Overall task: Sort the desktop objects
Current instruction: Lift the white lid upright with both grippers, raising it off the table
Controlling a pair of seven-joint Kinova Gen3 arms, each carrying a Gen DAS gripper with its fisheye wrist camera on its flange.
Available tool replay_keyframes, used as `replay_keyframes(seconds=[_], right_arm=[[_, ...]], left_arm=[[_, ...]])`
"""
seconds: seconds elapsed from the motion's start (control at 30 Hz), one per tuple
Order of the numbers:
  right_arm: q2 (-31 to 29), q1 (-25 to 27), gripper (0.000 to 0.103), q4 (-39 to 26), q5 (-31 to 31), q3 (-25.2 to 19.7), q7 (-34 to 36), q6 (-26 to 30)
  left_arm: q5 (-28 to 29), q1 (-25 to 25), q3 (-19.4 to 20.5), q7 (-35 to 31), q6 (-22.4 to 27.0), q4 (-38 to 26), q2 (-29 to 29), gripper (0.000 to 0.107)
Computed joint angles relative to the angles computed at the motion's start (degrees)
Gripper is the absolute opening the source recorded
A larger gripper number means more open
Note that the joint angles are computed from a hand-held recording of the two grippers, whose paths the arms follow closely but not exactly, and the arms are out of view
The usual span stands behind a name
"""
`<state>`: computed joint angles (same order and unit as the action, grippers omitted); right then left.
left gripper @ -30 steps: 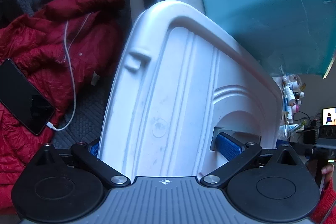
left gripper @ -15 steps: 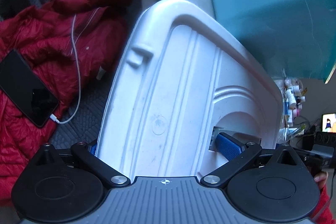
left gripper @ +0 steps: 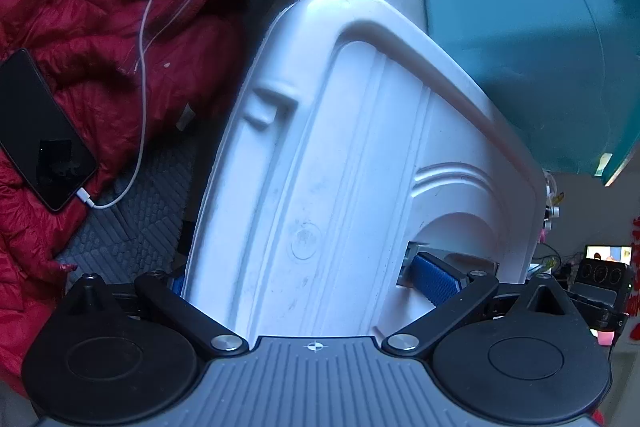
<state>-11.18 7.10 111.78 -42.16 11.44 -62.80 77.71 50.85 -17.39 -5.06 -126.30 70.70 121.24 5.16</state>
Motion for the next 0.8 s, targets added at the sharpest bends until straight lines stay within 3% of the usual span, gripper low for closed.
replay_keyframes(seconds=[0.23, 0.3, 0.37, 0.8], right_arm=[[-3.9, -3.3, 0.099, -1.7, 9.9, -6.7, -9.2, -7.3], [-4.0, -4.6, 0.095, -2.5, 12.0, -6.5, -10.4, -7.1], [-3.9, -5.5, 0.084, -3.1, 13.3, -5.9, -12.0, -6.9], [-5.9, -5.2, 0.093, -1.8, 13.0, -0.4, -12.2, -2.9]], left_arm=[[0.3, 0.9, 0.6, -0.6, -0.5, 0.2, -0.7, 0.103], [0.8, 1.0, 0.4, -1.0, -1.1, 1.0, -1.2, 0.103], [0.4, 1.6, 0.5, 0.0, -1.8, 0.9, -2.0, 0.103], [-8.9, 9.6, 2.6, 13.1, -2.9, -6.6, -8.2, 0.103]])
